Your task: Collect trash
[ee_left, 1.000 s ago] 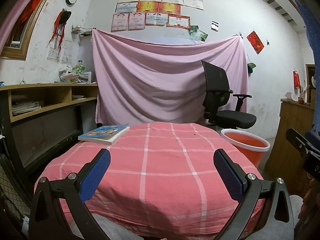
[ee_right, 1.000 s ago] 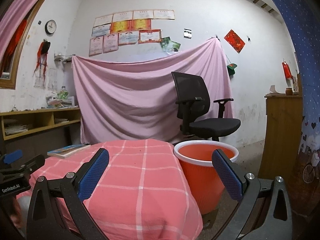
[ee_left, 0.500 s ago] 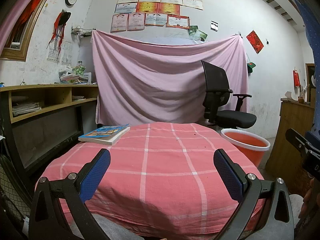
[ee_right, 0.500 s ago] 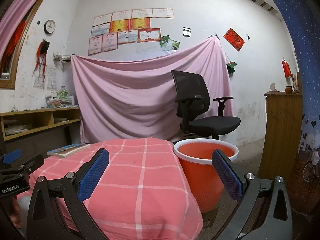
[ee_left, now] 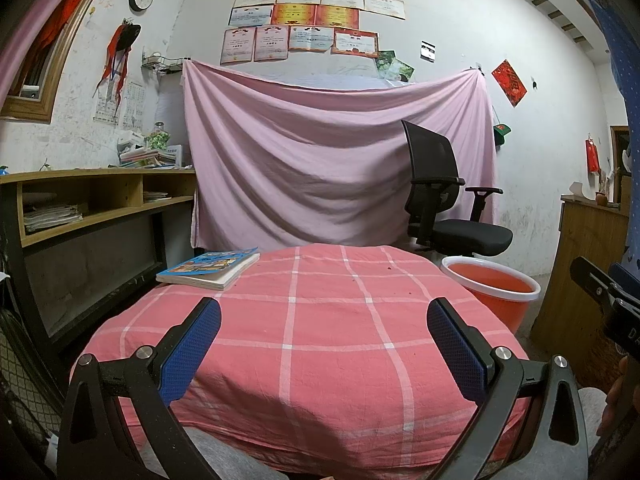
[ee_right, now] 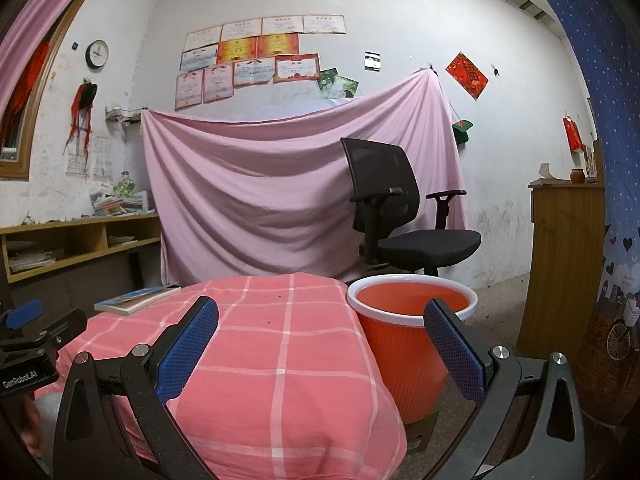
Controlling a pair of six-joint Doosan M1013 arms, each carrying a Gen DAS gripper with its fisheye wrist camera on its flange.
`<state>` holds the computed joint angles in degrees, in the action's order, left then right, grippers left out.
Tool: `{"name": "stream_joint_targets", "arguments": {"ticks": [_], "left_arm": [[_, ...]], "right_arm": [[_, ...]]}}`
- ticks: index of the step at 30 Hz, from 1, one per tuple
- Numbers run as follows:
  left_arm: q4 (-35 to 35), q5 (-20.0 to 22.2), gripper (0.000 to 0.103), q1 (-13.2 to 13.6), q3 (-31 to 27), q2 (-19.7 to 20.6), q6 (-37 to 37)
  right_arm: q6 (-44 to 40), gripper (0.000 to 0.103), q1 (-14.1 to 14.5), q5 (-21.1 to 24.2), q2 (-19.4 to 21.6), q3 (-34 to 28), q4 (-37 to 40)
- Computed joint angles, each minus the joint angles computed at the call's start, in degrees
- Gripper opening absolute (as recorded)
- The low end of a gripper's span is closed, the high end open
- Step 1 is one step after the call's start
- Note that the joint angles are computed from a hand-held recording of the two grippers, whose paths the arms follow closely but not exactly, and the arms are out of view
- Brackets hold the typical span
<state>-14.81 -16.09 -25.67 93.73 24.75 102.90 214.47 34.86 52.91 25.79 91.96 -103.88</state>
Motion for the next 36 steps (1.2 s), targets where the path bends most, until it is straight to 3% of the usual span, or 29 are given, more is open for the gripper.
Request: {"name": "stream_joint_targets", "arguments": {"ticks": [36], "left_arm": [[0.1,0.2,0.101,0.19,0.02,0.14,-0.06]], "right_arm": [[0.85,0.103,0.09,0.04,0.33,0.13,0.34]]}}
